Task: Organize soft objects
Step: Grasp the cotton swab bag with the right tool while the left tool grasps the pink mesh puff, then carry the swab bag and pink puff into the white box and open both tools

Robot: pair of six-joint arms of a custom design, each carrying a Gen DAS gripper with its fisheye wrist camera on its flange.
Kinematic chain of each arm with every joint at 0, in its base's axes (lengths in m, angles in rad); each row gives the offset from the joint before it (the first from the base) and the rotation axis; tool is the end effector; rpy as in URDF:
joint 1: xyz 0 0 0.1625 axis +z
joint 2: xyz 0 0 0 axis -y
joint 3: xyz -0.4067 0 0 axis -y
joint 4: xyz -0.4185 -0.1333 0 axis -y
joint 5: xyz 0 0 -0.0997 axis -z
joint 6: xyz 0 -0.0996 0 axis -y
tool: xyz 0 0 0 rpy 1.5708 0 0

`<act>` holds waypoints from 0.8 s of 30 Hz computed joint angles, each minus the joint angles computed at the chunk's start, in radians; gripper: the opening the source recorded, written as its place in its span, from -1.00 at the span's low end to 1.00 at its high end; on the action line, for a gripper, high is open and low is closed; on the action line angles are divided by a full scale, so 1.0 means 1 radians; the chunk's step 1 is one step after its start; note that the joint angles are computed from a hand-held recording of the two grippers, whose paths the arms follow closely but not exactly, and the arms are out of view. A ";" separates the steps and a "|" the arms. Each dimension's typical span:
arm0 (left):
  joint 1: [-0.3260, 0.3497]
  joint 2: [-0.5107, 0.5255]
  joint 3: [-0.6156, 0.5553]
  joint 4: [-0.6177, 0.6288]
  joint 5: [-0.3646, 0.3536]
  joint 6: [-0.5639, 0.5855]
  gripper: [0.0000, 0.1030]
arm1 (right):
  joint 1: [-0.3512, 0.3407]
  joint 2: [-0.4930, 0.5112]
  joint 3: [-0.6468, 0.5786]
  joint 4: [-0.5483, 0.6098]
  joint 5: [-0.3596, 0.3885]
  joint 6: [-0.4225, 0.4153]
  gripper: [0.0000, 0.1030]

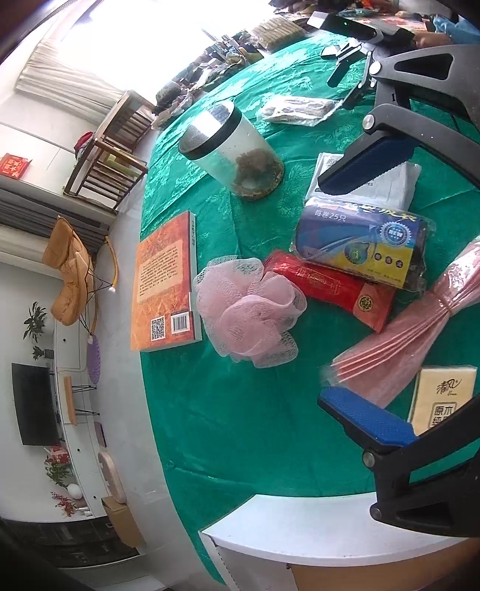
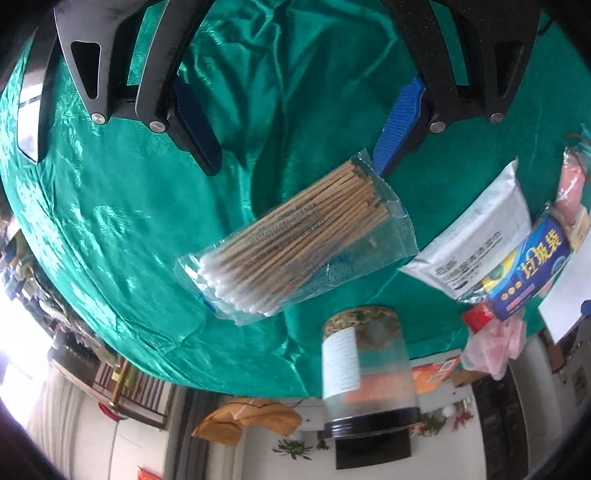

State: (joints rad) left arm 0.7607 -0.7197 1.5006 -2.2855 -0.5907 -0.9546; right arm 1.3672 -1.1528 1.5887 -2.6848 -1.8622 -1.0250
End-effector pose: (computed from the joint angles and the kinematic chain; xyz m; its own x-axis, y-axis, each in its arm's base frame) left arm -0.3573 -0.6383 0.0740 -0.7887 -0.3064 -0.5329 0.1368 0.7577 -0.6381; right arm -0.0354 -0.6890 0.3457 -0.6026 -0.4597 0.6523 -0.6889 0.7123 -0.1344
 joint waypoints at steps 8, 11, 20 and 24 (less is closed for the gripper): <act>0.105 0.119 -0.199 0.111 0.024 0.021 1.00 | -0.045 0.068 -0.346 0.465 0.142 0.441 0.68; 0.129 0.136 -0.234 0.151 0.009 -0.012 0.99 | -0.008 0.130 -0.391 0.426 0.102 0.471 0.69; 0.132 0.095 -0.136 -0.131 0.005 0.065 -0.59 | 0.044 0.281 -0.534 0.388 -0.020 0.388 -0.58; 0.079 0.032 -0.029 -0.280 0.018 0.106 -0.60 | 0.032 0.204 -0.464 0.339 0.072 0.354 -0.59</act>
State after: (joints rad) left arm 0.8401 -0.6875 1.4714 -2.5657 -0.5731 -0.8483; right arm 1.3990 -0.9490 1.1245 -2.3454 -1.7906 -0.6714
